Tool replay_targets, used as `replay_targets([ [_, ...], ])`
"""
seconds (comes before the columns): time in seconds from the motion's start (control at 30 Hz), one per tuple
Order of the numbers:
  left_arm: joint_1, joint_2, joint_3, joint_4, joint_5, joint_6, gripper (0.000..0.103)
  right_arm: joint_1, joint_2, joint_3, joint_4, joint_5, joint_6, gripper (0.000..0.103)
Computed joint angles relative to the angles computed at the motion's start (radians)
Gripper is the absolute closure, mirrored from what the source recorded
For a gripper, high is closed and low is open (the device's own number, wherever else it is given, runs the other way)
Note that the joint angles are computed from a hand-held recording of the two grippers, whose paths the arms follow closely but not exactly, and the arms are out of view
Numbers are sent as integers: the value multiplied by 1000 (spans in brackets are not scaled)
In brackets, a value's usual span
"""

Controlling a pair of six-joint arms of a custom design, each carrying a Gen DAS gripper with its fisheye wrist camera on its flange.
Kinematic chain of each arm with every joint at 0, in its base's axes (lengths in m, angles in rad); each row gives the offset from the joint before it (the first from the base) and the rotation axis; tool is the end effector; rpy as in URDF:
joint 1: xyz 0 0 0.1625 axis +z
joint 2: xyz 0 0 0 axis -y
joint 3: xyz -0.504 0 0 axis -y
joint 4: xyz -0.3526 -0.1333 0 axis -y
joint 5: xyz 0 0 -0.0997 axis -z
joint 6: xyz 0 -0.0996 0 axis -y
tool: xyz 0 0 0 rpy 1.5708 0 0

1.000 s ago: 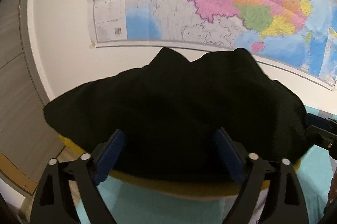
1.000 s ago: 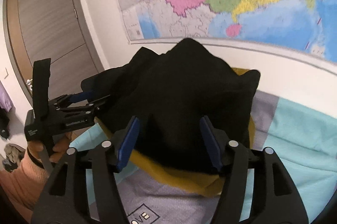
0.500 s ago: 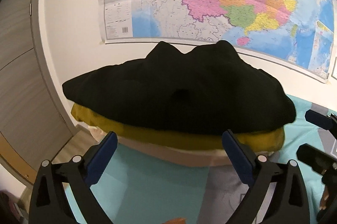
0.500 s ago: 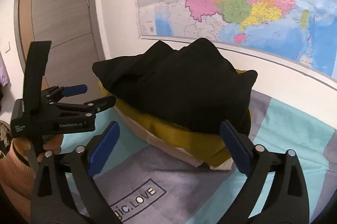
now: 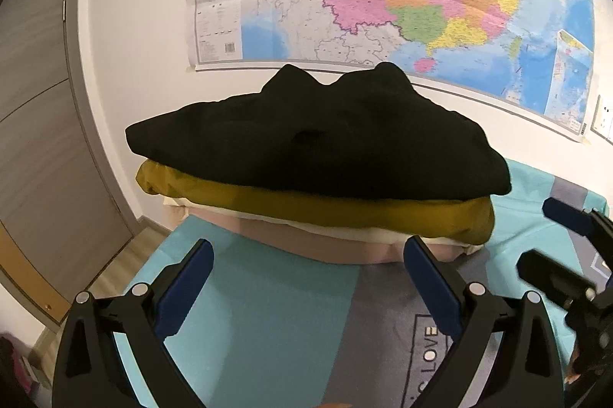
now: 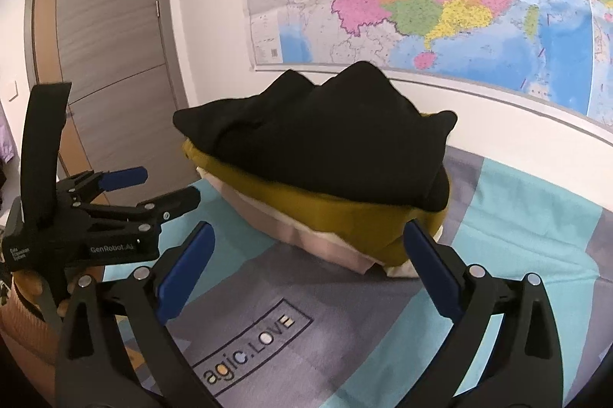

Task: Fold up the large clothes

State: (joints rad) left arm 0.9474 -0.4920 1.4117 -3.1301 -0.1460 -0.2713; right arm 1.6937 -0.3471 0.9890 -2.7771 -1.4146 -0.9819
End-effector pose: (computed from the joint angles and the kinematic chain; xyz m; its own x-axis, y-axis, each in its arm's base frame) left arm -0.2476 -0.7415 0.1680 -0.5715 -0.5547 -0.6048 0.3272 0.5219 -0.7878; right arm 0.2572 -0.8682 0.0930 -0.4527 -0.8104 0.3718 -0.8643 0.2964 -0.4064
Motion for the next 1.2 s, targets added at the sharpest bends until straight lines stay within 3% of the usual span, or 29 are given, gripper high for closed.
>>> replay_targets([
  [0.17,-12,21,-9,-42,14,49,7,-6,-25,62,-41,9,-14,6],
  [0.33,-20,9,12,14,16,-43,7,-14,-41,98,-64,19,-9,6],
  [0.63,-35,6,38,34,27,-81,7,-23,-67,153,-88,34,-19,6],
  [0.83,-44,-6,66,96,27,-168,7,-28,-81,179,-99,39,-22,6],
  [1.2,-48,-3,71,100,15,-164,7,-38,-97,211,-112,42,-16,6],
])
